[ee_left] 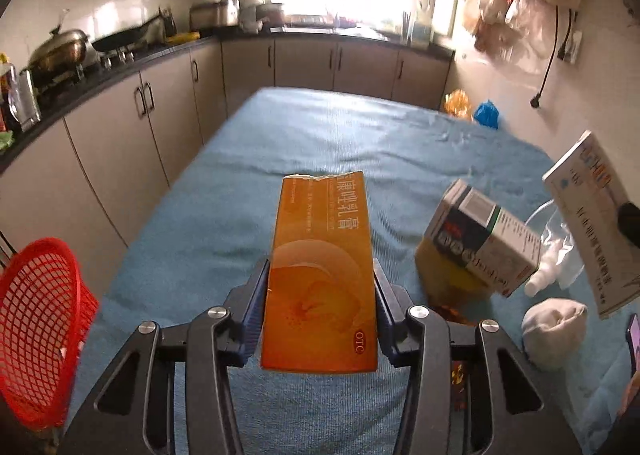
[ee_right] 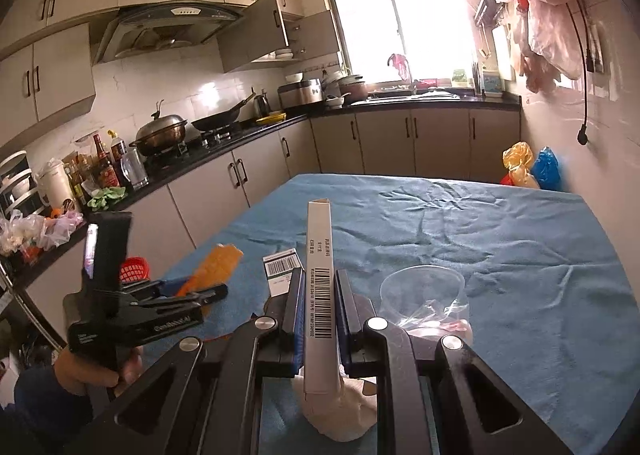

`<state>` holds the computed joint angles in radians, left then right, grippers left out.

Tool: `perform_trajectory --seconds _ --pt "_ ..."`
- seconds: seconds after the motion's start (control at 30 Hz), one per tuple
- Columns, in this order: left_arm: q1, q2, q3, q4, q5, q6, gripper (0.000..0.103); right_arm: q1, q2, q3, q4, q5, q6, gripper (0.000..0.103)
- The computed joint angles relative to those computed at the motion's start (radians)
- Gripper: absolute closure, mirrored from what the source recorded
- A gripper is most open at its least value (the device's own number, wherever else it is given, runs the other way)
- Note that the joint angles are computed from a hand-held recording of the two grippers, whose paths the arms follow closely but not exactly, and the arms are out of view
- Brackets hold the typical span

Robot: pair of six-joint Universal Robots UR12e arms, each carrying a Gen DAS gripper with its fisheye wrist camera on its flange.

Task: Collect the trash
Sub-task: 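Grasp the orange medicine box with left tool while right tool grasps white barcode box, then hold the orange box and white barcode strip above the table with both tools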

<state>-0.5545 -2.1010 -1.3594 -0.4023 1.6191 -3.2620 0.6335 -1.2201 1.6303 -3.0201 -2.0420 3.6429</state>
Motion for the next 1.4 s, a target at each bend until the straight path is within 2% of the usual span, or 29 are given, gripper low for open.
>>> perform_trajectory --seconds 0.2,0.43,1.4 --pt "-0.003 -0.001 -0.002 0.024 0.016 0.007 0.057 -0.002 -0.001 0.001 0.014 0.01 0.013 0.088" --pt "-0.007 -0.005 0.004 0.013 0.025 0.028 0.057 -0.006 -0.001 -0.001 0.025 0.019 0.02 0.088" --pt "-0.011 -0.013 0.008 0.007 0.033 0.035 0.057 -0.005 0.005 -0.005 0.028 0.023 0.02 0.088"
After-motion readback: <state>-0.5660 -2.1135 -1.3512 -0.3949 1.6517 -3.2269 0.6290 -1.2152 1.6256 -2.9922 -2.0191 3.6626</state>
